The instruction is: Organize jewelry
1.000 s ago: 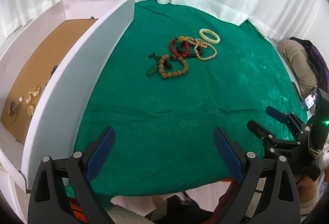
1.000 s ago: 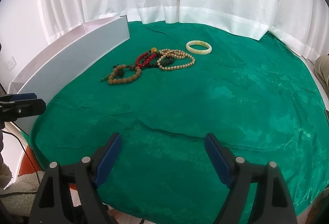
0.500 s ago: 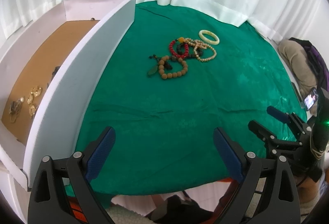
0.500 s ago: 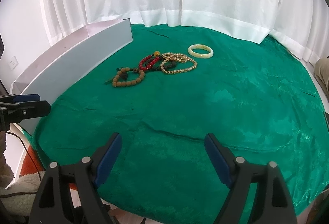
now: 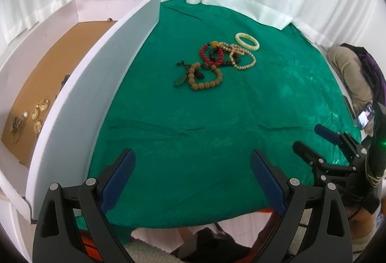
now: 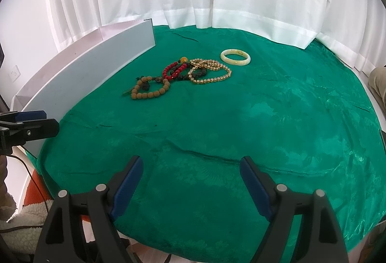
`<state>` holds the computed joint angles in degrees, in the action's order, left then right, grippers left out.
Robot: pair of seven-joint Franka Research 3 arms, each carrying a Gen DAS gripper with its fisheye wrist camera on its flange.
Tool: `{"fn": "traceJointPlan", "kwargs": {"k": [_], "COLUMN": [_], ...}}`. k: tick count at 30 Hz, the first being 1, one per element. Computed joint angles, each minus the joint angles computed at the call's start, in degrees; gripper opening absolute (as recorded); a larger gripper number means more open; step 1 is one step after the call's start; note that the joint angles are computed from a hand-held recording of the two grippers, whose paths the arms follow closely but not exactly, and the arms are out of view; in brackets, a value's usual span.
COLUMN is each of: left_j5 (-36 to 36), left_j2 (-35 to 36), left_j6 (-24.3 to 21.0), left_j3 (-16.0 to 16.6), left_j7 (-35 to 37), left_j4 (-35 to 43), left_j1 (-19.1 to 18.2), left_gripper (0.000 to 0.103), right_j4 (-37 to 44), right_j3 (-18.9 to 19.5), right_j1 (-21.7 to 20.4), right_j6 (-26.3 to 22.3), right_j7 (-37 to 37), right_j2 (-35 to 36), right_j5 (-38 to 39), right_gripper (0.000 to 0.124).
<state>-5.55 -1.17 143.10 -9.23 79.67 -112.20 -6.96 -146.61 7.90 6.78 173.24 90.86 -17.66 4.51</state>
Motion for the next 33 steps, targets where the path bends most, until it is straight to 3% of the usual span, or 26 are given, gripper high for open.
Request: {"fn": "traceJointPlan", "kwargs": {"k": [33], "left_j5": [0.69], "left_j2": [0.1], "left_j6": [-0.42], "left_j3": [-0.08], "left_j7": [-0.36], "left_j4": [-0.13], "left_j1": [-0.07], "left_gripper": [0.096], "right_j4": [0.19], "right_j3": [0.56], "right_j1": [-0.07], "right_j6": [-0.42], "right_j7": [1.17], "right_j2": [-0.29], "right_j5": [-1.08], "right_gripper": [0.084]}}
